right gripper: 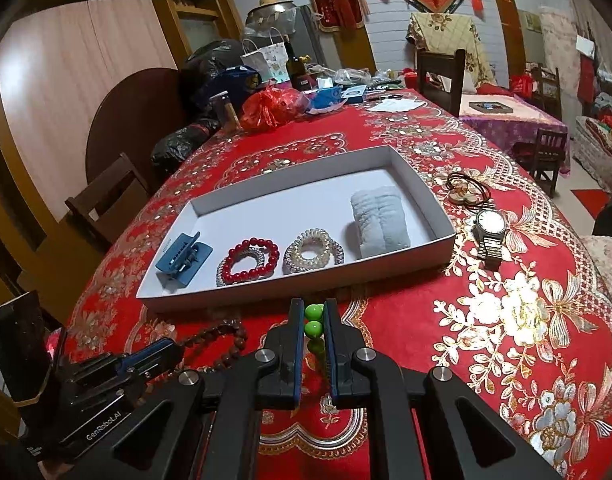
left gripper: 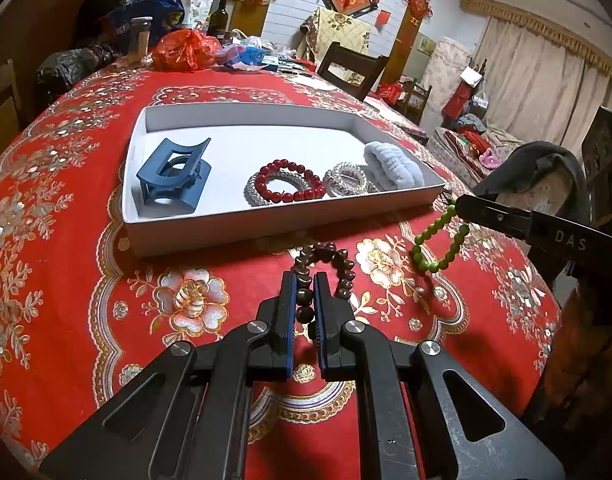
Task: Organize jewelry
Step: 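Hold the brown bracelet in the left tool while the right tool holds the green bracelet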
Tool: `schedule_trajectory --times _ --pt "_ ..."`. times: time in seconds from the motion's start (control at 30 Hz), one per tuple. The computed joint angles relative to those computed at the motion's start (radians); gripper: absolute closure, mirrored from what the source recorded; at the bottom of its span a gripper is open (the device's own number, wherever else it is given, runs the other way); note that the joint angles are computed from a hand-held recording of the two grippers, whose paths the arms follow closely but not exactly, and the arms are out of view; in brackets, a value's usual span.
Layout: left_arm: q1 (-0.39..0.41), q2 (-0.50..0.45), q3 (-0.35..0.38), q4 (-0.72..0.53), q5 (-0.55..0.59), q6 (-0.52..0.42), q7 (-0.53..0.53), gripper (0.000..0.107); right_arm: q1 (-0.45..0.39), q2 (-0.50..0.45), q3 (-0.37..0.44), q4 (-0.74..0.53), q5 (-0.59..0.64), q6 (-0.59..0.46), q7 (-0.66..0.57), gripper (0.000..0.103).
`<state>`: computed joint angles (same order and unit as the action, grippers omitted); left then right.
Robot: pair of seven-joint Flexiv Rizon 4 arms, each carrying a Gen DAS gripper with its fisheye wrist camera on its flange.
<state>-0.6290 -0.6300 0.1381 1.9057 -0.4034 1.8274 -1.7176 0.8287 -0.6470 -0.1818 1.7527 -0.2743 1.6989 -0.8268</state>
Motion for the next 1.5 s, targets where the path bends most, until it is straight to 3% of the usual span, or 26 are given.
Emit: schedule_trajectory --times 1.5 --pt "-0.003 -0.001 0.003 -0.001 0.003 0.001 -0.003 0.100 0.034 -0.002 -0.054 0.009 -0.056 -0.033 0.035 0.094"
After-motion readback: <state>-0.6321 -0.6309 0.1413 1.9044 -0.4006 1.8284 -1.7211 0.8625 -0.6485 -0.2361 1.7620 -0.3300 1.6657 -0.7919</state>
